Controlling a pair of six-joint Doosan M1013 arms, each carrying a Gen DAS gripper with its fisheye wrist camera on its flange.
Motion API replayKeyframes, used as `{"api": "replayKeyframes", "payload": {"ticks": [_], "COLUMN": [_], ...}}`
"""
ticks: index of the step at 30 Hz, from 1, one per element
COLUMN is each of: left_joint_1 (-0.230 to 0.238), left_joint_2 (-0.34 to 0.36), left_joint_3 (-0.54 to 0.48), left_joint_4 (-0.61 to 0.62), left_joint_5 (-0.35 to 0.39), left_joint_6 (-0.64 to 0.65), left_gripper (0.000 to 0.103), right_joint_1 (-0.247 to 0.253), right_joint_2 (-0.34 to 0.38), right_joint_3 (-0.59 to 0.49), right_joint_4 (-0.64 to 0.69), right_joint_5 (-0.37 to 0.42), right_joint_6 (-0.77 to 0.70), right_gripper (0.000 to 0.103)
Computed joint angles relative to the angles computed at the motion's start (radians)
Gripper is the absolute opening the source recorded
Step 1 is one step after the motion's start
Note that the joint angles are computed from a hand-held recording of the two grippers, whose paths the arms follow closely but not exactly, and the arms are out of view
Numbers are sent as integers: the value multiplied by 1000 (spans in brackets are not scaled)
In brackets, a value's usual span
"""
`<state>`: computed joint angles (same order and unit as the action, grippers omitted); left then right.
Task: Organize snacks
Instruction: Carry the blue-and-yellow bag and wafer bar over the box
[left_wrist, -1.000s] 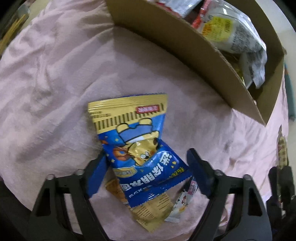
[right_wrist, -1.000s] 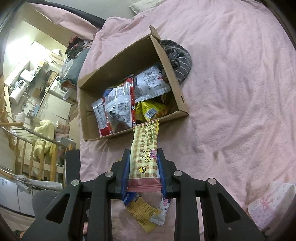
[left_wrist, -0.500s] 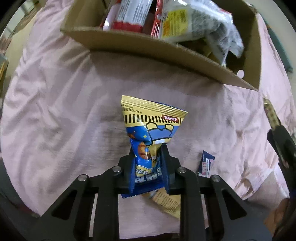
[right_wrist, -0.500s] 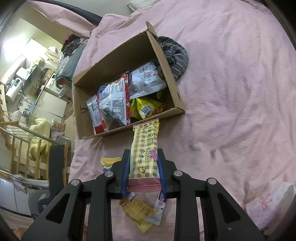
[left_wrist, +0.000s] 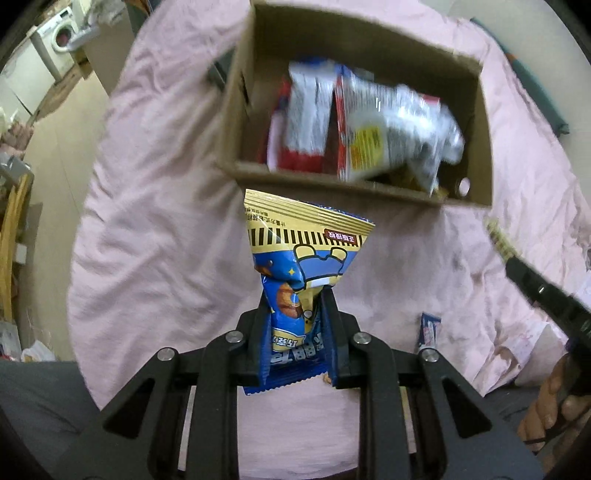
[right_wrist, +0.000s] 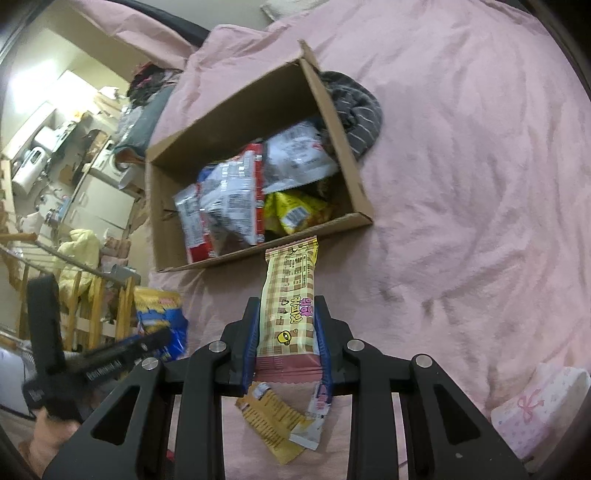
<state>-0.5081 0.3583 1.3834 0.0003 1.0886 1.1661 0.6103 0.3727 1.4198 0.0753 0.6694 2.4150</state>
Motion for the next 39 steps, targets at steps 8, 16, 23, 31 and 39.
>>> {"api": "replayKeyframes", "payload": {"ticks": [8,16,23,31,39], "left_joint_1": [9,8,9,18,28], "left_joint_2": [-25,9,66,138,204], "left_joint_3": [-42,-109,-178,-256,-323], "left_joint_4": [80,144,154,116,98], "left_joint_5": [-102,-148,-143,-102,-57], "left_joint_6": [21,58,80,76,83], "left_gripper": [19,19,20,20,20], "right_joint_1": [12,-1,-28,-53,-68], "right_joint_2": [-32,-27,22,117,185], "right_joint_3": [26,-4,-74,-193,-279], "right_joint_4": [-76,-218,-200,-132,-78], "right_joint_5": [-152,-195,-178,-72,1], "right_joint_6": [16,104,70,-25,-79], "right_gripper": [29,29,29,29,29]}}
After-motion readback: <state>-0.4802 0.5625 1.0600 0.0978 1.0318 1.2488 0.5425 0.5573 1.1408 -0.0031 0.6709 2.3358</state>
